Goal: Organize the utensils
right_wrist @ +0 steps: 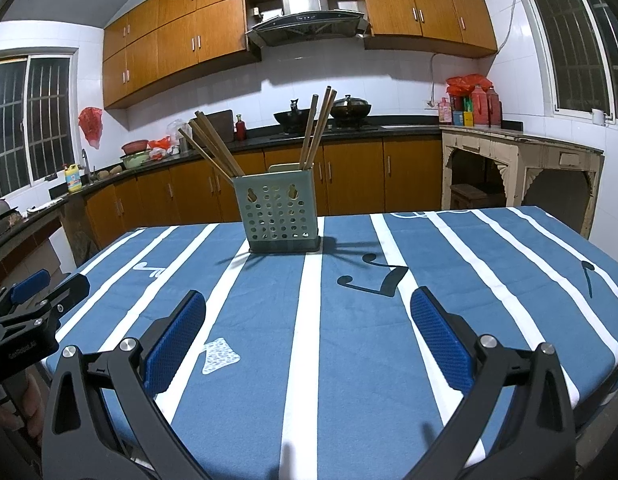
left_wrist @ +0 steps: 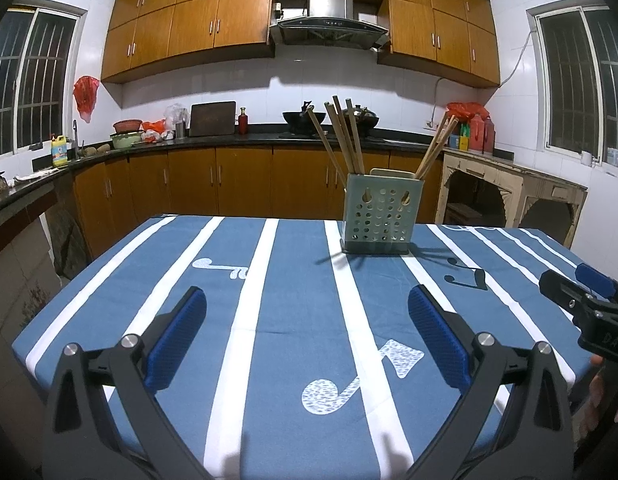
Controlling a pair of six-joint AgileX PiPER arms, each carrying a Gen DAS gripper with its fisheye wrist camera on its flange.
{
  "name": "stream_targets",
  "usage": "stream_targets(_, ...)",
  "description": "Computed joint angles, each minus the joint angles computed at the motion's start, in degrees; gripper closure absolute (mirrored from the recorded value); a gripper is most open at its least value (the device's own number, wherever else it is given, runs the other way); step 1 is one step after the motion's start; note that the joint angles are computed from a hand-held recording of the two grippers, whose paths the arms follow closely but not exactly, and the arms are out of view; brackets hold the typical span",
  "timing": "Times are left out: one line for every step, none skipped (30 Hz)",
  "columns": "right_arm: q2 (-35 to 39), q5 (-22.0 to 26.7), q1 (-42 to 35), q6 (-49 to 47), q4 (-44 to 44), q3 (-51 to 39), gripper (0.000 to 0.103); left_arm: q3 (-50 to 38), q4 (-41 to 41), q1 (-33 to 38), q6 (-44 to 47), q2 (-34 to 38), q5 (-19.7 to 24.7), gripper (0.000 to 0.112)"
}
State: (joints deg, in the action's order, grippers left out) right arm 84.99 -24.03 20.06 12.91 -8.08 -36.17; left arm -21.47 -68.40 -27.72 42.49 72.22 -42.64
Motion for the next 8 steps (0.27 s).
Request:
stream_targets(0.3, 0.1, -0.2, 0.5, -0.5, -0.3, 0.002, 0.3, -0.3, -0.5, -0.2, 0.0, -0.3, 0.013)
stream_targets(0.3, 0.2, -0.3, 0.7, -0.7, -0.4, 0.002, 0.4, -0.4, -0.4, -0.3, -0.2, -0.1, 0.013)
stream_targets(0.2, 0.2, -0.1, 0.5, -0.4, -0.2, 0.002, 0.3, -0.6, 0.0, 0.2, -0.5, 0.5, 0.013)
stream_targets(0.1, 0.1, 0.0, 0.3, -0.1, 0.0, 0.002, -0.1, -0.7, 0.8, 0.9, -0.9, 1.5, 0.013)
stream_targets(0.1, 0.1, 0.3, -0.1, 0.6, 0.2, 0.002, 0.1, -1.1, 0.6, 1.0, -1.1, 1.4, 0.013)
stream_targets(-0.2, 0.0, 0.7, -0.7, 1.5, 0.6, 0.002, 0.2, -1.4, 0.6, 1.3, -1.4, 1.5, 0.013)
stream_targets(-0.2, 0.0, 0.6, -0.6, 1.3, 0.5, 0.002, 0.3, -1.8, 0.5, 1.6, -1.7, 1.6, 0.013)
stream_targets(-0.3, 0.0, 0.9, -1.1, 2.0, 0.8, 0.002, 0.1, -1.5, 0.8, 1.7, -1.5, 1.7, 0.013)
